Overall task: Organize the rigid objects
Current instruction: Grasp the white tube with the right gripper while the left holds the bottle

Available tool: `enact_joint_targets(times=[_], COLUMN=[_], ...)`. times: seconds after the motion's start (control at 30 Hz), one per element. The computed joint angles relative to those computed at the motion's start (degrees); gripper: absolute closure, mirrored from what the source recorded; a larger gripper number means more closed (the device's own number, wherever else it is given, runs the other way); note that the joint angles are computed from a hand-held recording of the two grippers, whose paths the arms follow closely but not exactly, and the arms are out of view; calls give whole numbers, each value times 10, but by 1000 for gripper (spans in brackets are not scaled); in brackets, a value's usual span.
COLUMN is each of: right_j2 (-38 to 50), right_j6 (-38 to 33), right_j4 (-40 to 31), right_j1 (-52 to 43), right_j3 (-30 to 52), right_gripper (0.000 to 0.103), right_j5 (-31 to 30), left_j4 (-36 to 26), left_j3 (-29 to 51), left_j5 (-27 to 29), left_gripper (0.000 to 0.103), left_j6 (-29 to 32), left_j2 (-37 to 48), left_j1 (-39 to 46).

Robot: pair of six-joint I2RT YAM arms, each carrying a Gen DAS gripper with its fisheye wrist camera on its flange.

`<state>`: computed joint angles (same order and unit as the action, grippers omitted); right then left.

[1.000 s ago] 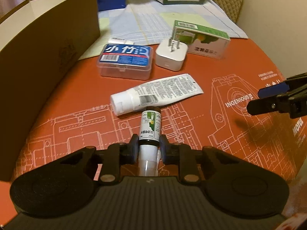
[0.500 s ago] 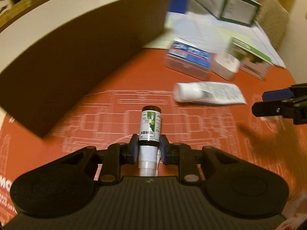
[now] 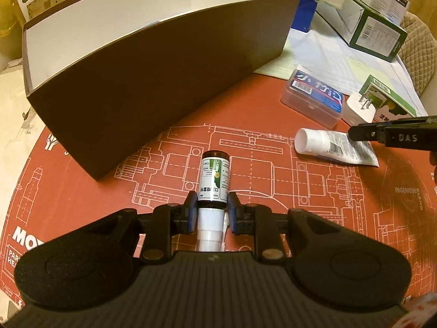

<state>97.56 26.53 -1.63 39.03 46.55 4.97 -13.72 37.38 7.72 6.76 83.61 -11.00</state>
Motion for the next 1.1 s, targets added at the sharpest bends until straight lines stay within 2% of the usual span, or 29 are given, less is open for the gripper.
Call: enact_joint_targets(times=[0.13, 0.27, 0.57, 0.63, 0.8, 0.83, 0.9, 0.93, 0.97, 1.1], right_j2=[6, -3, -22, -24, -15, -12, -6, -2, 2, 46], right_j6=[0, 15, 56, 55, 31, 31, 30, 28, 21, -5], right_j4=[4, 0, -13, -8, -58, -63, -71, -73, -72, -88], right_j1=[-11, -20, 17, 36, 66, 69, 75, 80, 86, 114], right_j3=[1, -6, -27, -32, 11, 20, 38, 47, 53, 99], right_gripper=[87, 87, 87, 87, 86, 82, 67, 56, 52, 52], right_j5=[-20, -66, -125, -124, -96, -90, -80, -72, -63, -27], left_j4=[-6, -11, -6, -6, -3, -3, -4, -5, -5, -2], left_j3=[3, 10, 14, 14, 15, 16, 16, 17, 18, 19], left_j5=[4, 5, 3, 2, -4, -4, -5, -4, -4, -7], left_gripper=[84, 84, 84, 84, 84, 84, 84, 84, 84, 84], left_j6=[1, -5, -9, -10, -15, -16, -18, -18, -19, -21], left_j2=[2, 13, 23, 23, 25, 26, 26, 27, 28, 31], left_j1=[5, -1, -10, -11, -18, -19, -19, -19, -19, -21])
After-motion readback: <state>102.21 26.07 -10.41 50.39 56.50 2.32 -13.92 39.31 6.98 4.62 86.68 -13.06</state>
